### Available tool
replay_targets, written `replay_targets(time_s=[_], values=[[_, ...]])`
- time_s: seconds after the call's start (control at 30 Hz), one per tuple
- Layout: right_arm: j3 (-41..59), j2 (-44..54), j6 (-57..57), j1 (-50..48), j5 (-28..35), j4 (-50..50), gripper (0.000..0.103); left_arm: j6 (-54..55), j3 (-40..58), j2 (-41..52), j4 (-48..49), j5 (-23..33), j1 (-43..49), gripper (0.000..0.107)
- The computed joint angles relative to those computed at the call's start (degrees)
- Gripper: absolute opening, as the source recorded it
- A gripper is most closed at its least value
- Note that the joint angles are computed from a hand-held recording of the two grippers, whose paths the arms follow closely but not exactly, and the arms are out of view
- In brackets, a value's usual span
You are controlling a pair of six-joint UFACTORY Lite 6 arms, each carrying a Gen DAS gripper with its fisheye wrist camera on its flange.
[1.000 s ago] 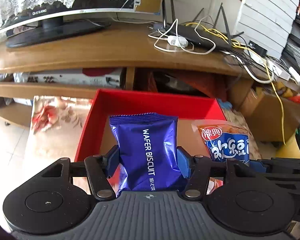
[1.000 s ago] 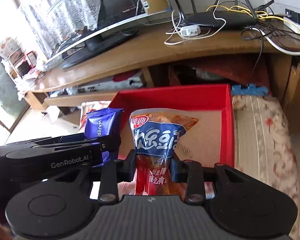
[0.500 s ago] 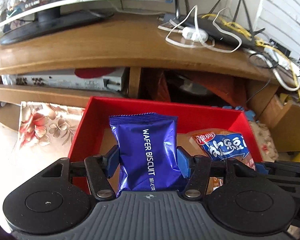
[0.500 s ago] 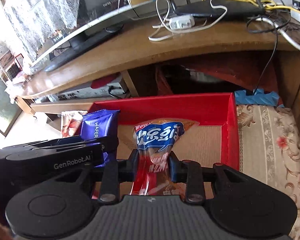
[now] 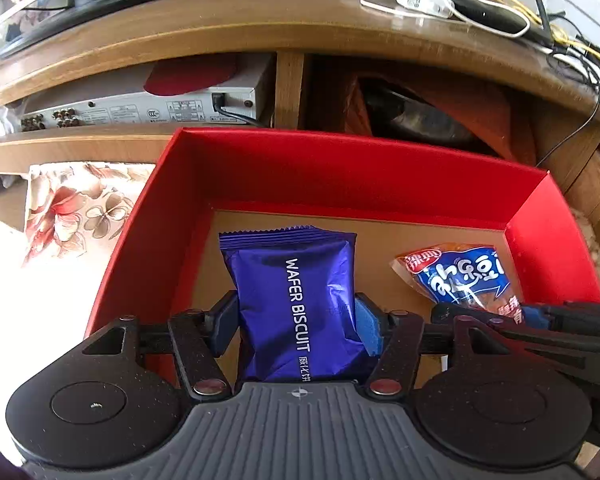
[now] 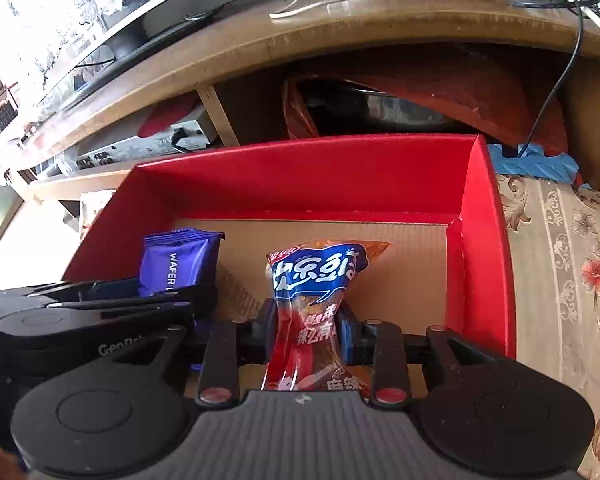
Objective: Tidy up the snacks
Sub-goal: 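Open both grippers to drop the packs into the red box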
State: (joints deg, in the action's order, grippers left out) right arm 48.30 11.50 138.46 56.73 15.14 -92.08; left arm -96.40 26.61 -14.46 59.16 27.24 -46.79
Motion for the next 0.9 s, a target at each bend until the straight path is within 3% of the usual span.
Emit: replay_targets(time_s=[0.13, 0.27, 0.6, 0.9], values=[[0.0, 0.3, 1.3, -0.8, -0.7, -2.2, 0.035, -0.2, -0.2, 0.2, 0.1, 0.1, 0.2, 0.072], [0.4, -0.1, -3.5, 0.1, 1.2, 2.6, 0.036, 0.6, -0.1, -0.7, -1.0, 1.4, -0.4, 0.078], [-1.5, -7.1, -12.0, 2.5, 6.5, 10.6, 0.046, 8.2, -1.4, -13.2, -9.3, 6.8, -3.0, 0.087], [-1.1, -13.8, -22.6, 9.2, 13.1, 23.5, 0.047, 14.1, -3.7, -26.3, -16.6, 15.6, -9.5, 0.088]])
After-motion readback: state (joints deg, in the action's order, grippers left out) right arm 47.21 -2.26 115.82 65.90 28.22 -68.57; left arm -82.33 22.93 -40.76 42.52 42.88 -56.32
